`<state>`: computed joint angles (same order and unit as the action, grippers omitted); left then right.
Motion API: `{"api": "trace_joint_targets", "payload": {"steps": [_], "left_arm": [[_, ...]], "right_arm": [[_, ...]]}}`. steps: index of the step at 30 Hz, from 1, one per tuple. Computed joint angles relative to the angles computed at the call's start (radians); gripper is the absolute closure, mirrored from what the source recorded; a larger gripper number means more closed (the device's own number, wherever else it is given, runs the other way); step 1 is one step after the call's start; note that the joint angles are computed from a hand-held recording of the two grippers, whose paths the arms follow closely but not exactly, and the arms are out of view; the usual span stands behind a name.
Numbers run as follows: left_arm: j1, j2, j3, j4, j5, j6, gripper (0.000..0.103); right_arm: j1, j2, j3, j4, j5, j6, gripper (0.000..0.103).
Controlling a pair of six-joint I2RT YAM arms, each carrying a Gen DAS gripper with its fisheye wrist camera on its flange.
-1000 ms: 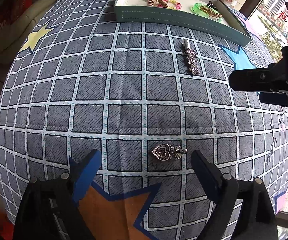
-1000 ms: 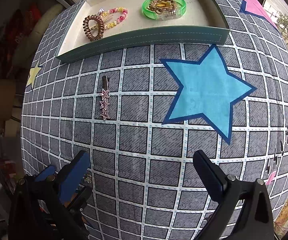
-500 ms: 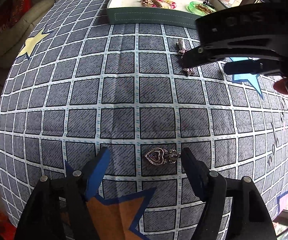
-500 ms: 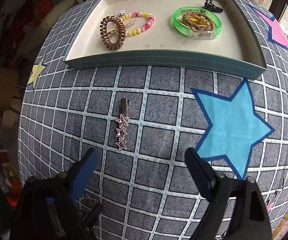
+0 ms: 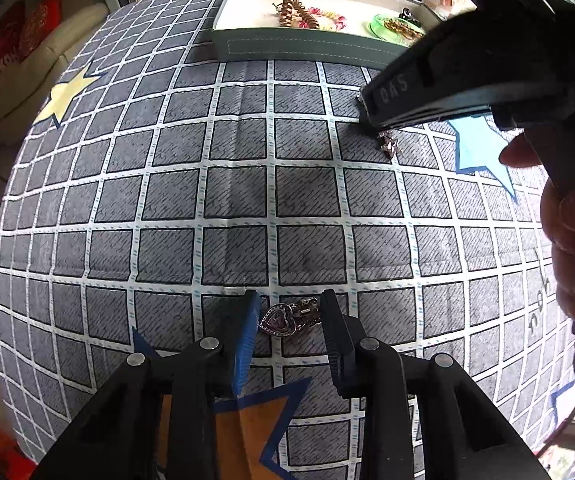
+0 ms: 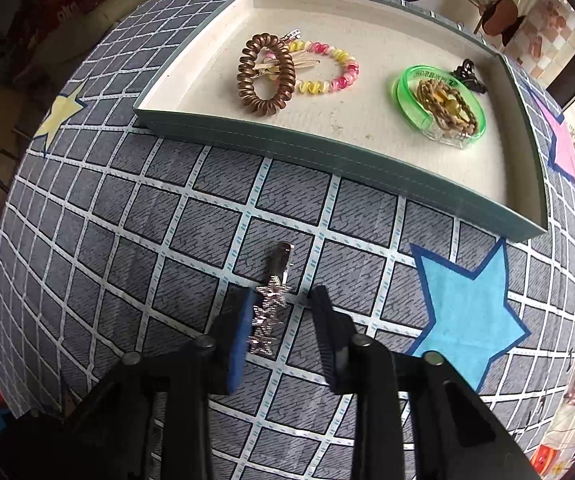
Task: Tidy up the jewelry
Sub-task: 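Grasp the heart pendant with the left tool while the right tool grasps the star hairpin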
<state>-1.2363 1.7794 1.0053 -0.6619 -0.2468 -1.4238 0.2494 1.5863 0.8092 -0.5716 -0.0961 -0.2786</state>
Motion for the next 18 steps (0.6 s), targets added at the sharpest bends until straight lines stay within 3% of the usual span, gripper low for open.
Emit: {"api": "trace_joint_targets", "payload": {"steps": [7,18], "left_arm": [[0.050,-0.153,-0.143,0.093,0.020,0.021,0.063],[0.180,-0.303,-0.142,0.035,-0.007,0.201,0.063]], "right_arm": [[-0.103,0.009,0.017,-0.053,-0.109,-0.029,0.086],[-0.308,-0.018,0.104,-0.210,-0.220,-0.137,0.086]]}}
